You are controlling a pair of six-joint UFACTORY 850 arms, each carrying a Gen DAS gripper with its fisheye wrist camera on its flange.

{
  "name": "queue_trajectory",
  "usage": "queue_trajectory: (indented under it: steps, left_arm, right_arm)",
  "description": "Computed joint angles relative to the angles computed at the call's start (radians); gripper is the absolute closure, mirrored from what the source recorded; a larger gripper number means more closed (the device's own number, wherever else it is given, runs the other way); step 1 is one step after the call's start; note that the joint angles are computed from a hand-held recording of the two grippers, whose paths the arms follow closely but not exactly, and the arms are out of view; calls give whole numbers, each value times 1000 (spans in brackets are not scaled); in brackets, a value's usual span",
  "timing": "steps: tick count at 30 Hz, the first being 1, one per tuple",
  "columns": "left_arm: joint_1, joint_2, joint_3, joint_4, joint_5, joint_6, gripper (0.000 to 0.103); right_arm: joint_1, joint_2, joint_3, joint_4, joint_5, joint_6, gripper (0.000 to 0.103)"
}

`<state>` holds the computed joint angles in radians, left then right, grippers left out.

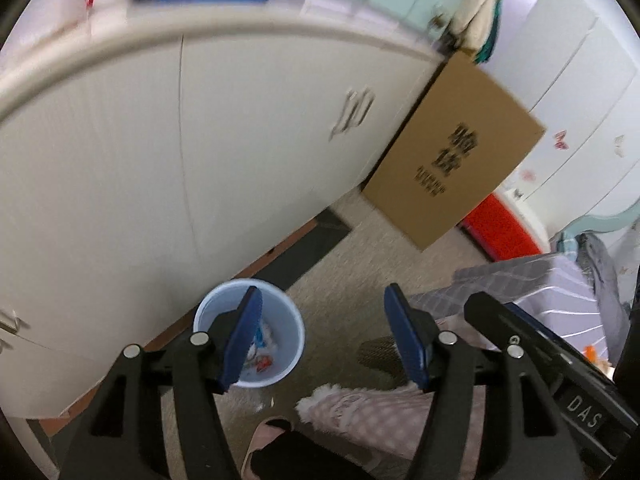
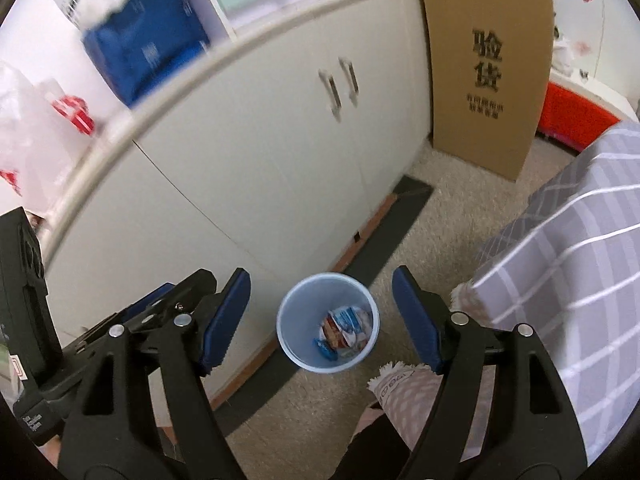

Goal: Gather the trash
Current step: 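Move both open tools back over the table toward the orange cap and tan scrap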

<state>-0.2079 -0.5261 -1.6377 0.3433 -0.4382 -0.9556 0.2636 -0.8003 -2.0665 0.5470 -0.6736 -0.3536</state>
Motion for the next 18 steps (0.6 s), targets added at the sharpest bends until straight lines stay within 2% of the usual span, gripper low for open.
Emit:
queue_trajectory:
  steps: [4, 7, 11, 14, 18]
  left_arm:
    - [-58, 48, -3, 139, 22, -109, 40]
    - [-101, 57, -30, 185, 16, -126, 39]
    - [-175, 34, -98, 231, -15, -111, 38]
    - [-226, -23, -187, 184, -49, -35, 38]
    - [-285, -127, -345, 71, -112, 121, 38]
  right_arm:
    - [-33, 125, 120, 65, 74, -97, 28]
    - [-66, 200, 195, 109, 113, -173, 27]
    - [-138, 282, 283, 153, 126, -277, 27]
    - [-193, 324, 335, 137, 149, -309, 27]
    - [-270, 353, 370, 97, 140, -321, 27]
